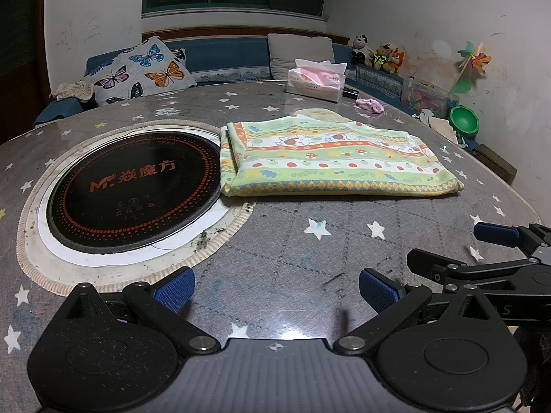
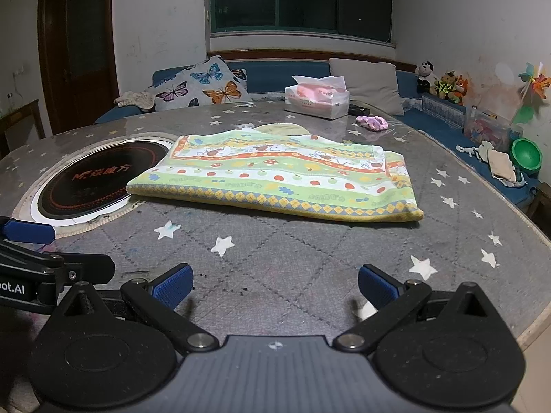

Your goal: Fold clothes

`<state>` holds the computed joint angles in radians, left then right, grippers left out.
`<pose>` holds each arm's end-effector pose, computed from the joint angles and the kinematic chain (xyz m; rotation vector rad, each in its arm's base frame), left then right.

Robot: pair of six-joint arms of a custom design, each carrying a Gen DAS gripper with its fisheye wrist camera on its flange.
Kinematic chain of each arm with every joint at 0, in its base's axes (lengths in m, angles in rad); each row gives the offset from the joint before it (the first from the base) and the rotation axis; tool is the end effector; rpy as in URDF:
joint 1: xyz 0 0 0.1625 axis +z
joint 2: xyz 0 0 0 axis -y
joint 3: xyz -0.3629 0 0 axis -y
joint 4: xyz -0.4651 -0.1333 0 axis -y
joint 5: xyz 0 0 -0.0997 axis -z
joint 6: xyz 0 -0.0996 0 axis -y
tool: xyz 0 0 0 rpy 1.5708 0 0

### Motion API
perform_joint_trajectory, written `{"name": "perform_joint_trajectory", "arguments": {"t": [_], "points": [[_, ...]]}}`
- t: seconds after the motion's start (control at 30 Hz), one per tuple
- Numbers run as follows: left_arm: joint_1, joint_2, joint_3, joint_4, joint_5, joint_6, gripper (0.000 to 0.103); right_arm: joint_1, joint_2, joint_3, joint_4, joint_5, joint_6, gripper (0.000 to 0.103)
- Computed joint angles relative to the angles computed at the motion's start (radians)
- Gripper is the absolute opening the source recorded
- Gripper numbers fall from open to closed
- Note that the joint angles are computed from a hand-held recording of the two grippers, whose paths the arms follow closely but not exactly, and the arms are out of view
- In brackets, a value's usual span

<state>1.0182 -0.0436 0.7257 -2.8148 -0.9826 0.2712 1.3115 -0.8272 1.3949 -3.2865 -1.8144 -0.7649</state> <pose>-0.2868 -0.8243 -0.1319 0.8066 2.3960 -0.8266 -0.0910 -0.7692 0.2308 0.3740 -2.1300 1.0859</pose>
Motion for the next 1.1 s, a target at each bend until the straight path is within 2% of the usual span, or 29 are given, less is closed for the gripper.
{"name": "perform_joint_trajectory", "arguments": {"t": [1.1], "points": [[0.004, 0.022, -0.046, 0.027, 0.007, 0.004, 0.103, 0.014, 0.035, -0.049, -0.004, -0.054, -0.036, 0.103]]}}
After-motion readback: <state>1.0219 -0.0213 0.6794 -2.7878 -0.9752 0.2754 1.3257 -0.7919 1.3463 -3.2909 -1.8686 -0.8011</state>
